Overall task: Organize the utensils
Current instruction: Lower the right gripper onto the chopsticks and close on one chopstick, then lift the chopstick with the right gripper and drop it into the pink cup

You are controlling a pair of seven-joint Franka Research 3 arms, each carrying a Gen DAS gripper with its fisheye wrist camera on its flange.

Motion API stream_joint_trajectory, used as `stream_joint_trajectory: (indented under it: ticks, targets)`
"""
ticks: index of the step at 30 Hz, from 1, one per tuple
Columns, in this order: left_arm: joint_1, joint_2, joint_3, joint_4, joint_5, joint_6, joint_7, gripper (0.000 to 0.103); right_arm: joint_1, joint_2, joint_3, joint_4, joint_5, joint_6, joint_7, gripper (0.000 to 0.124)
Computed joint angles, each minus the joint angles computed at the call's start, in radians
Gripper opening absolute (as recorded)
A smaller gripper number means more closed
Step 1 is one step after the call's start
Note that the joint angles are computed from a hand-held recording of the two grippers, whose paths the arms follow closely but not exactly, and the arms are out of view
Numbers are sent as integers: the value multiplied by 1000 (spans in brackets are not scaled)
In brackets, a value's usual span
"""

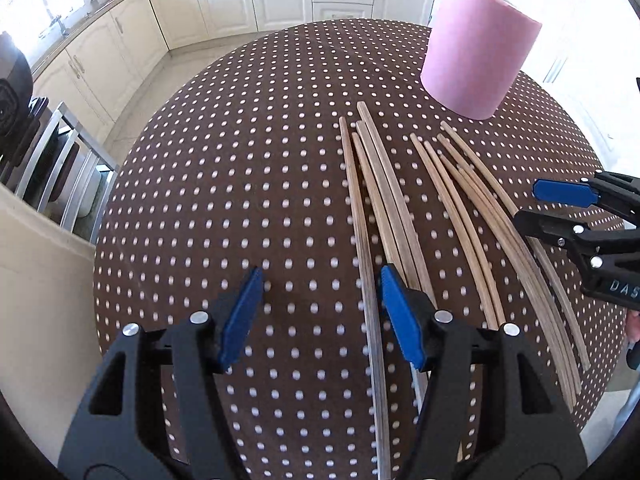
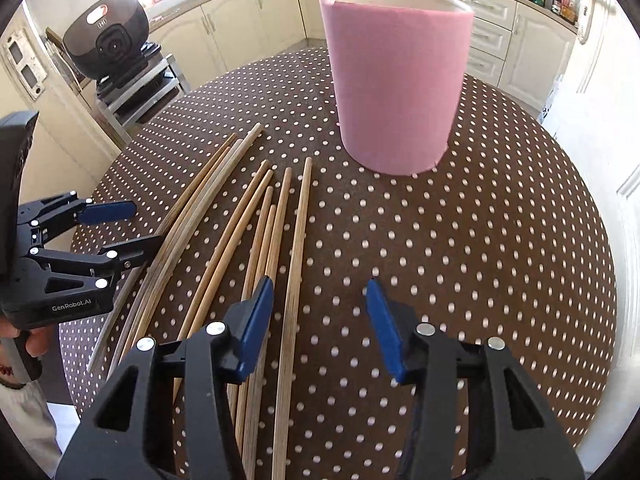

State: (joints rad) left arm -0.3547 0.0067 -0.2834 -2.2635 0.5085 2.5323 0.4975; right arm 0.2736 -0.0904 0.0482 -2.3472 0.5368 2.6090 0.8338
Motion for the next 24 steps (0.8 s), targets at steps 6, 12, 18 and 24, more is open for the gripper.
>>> stream_joint_trajectory:
  ticks: [6,12,18,24]
  targets:
    - [23,87,23,108,-69,-24,107,47,2,43,21,49,-140,15,102,24]
    - [31,148,38,195,-90,-33,153,10,5,69,20,84,-156,-8,114,6]
    - [13,55,32,91,-57,34,58,6,0,26,6,62,-23,-27,18,5]
    - [22,-85,11,33,6,59,-3,6,6,-88,-23,27,96,-56,-85,5]
